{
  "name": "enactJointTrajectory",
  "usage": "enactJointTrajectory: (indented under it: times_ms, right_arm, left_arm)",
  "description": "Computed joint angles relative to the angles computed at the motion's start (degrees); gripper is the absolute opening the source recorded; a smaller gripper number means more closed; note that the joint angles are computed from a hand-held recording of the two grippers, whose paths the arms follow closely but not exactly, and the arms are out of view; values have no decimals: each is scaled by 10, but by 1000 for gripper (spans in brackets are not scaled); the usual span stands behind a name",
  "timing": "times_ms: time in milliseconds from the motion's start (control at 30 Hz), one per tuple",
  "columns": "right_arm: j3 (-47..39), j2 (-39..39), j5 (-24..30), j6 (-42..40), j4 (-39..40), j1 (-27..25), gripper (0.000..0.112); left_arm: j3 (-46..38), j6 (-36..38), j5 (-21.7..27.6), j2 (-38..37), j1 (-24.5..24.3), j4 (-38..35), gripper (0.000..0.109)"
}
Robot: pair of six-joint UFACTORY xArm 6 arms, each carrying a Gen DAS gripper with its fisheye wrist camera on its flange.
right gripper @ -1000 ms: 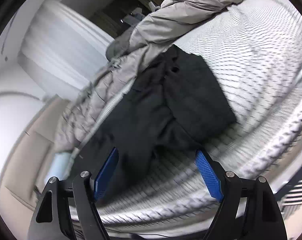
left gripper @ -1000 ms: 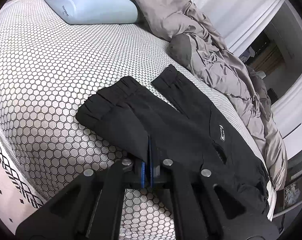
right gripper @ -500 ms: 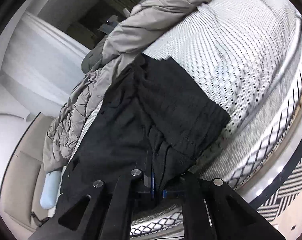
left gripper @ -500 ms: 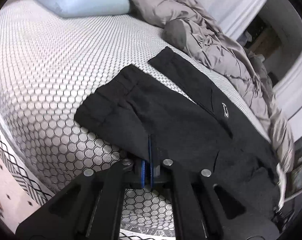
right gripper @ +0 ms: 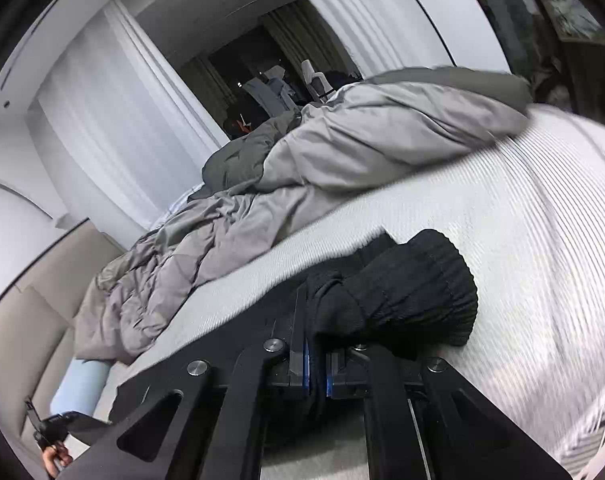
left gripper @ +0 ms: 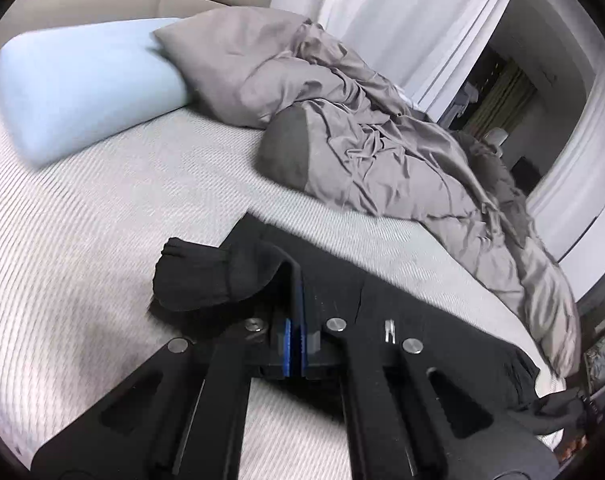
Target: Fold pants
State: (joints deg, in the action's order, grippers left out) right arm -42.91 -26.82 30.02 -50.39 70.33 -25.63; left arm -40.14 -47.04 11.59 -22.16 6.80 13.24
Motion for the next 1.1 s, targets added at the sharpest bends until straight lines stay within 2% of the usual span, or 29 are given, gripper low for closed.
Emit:
enactJointTrajectory:
  times_ms: [67, 133, 167, 200, 267, 300, 333, 400, 500, 567, 600, 700, 800, 867, 933, 967, 1033, 1100]
  right_arm:
    - [-93, 100, -56, 78, -82, 54, 4]
    - [-196, 210, -74, 184, -177, 83, 5]
    - [-255, 269, -62, 244, -237, 91, 10]
    - [-305, 318, -44, 303, -296, 95, 22]
    - [-379, 395, -34, 395, -414, 104, 39]
    - [-381, 402, -42, 420, -447, 106, 40]
    - [-367, 396, -63, 424, -456, 110, 41]
    - [-312, 359, -102, 366, -402, 117, 60]
    - [-210, 277, -129, 215, -222, 122, 80]
    - [-154, 224, -130, 134, -112, 128, 86]
    - [-127, 199, -131, 109, -79, 132, 89]
    - [-58, 132, -140, 107, -38, 151, 90]
    - [-8, 75, -101, 113, -29, 154, 90]
    - [25, 37, -95, 110, -22, 164, 90]
    - [51, 9, -84, 92, 10, 174, 90]
    - [61, 2, -77, 75, 37, 175, 91]
    - [79, -4, -50, 20, 109, 171, 91]
    - [85, 15, -58, 22, 87, 183, 91]
  left_arm:
    - [-119, 43, 23, 117, 10, -23, 1]
    - [-239, 21, 68, 229, 16, -11, 5]
    - [-294, 26, 95, 279, 17, -23, 18]
    - [-354, 56, 136, 330, 19, -54, 35]
    - [-416, 62, 189, 384, 23, -68, 48]
    - [-417, 67, 196, 386, 26, -82, 48]
    - [-403, 88, 179, 379, 29, -107, 49]
    - [-373, 130, 160, 357, 32, -142, 53]
    - [-290, 136, 111, 291, 30, -140, 58]
    - [-202, 156, 72, 229, 22, -181, 60]
    - [-171, 187, 56, 207, 11, -234, 60]
    - [-84, 238, 16, 150, -29, -351, 60]
    - [-30, 233, -44, 124, -78, -379, 60]
    - [-30, 305, -62, 130, -116, -465, 60]
    - [-56, 382, -54, 155, -150, -569, 58]
    - [-65, 399, -54, 166, -159, -589, 58]
    - [-82, 375, -53, 196, -170, -559, 56]
    - [-97, 383, -60, 227, -183, -578, 56]
